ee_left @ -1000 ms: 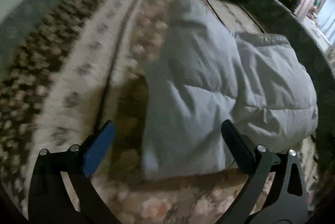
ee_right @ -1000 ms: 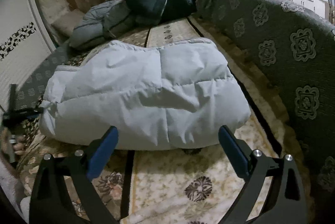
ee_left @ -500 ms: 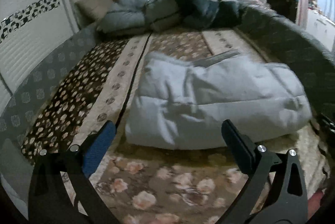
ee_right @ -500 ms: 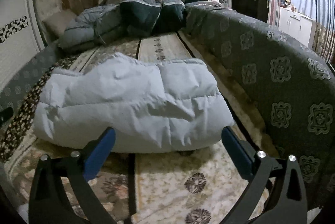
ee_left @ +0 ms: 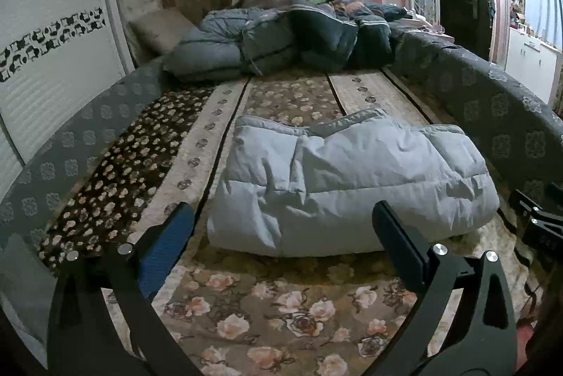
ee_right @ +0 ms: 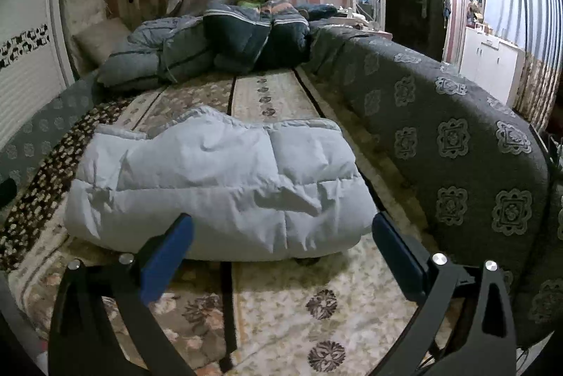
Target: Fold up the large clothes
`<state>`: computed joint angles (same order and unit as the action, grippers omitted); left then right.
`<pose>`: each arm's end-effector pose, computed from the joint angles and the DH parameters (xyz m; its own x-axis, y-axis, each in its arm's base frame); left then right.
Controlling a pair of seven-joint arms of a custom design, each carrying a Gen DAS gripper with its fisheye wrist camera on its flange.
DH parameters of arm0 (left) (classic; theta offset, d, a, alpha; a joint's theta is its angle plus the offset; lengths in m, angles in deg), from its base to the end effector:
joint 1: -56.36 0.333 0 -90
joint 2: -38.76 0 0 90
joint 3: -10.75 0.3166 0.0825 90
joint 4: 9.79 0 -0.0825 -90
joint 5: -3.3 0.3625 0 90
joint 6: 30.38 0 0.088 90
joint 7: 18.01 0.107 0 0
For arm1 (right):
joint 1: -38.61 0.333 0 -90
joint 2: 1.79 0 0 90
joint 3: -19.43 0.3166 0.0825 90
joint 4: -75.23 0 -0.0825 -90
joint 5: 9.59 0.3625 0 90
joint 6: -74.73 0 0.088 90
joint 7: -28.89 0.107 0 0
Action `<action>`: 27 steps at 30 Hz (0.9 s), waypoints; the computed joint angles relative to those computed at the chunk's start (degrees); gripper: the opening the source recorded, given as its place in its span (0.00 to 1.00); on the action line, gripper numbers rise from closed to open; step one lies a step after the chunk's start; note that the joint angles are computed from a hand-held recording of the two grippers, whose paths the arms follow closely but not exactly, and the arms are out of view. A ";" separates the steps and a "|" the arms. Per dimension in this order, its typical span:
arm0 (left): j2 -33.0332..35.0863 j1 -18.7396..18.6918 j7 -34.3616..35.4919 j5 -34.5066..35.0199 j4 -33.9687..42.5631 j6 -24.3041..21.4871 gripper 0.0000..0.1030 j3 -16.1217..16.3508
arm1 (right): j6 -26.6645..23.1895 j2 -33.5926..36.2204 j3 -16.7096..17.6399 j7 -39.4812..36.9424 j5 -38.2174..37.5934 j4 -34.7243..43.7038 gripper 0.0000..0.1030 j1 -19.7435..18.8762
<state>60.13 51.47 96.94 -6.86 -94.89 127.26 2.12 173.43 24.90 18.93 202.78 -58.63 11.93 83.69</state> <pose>0.6874 -0.1368 0.5769 -0.4282 -0.8960 -0.1174 -0.5178 0.3497 -0.7808 0.5333 0.4299 0.6011 -0.5706 -0.8211 -0.0177 -0.5221 0.3792 -0.7640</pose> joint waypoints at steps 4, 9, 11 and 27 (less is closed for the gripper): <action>2.17 0.96 1.71 -1.47 3.46 -3.81 0.97 -0.85 | -2.56 1.50 -0.66 -1.01 -0.69 3.14 0.98 0.88; 5.17 0.07 -0.02 -0.23 7.16 -6.02 0.97 0.12 | -2.15 1.17 -0.96 0.04 -0.53 2.60 0.98 0.86; 6.00 -0.17 -0.18 0.34 7.86 -5.76 0.97 0.25 | -2.15 1.18 -0.90 -0.03 -0.45 2.50 0.98 0.80; 8.36 0.23 1.19 -0.48 10.09 -7.65 0.97 -0.69 | -5.37 7.43 -3.11 -3.34 1.81 11.47 0.98 2.63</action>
<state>68.49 51.70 98.13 -7.34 -84.80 119.61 1.43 168.06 32.33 15.82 199.44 -56.82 23.40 86.32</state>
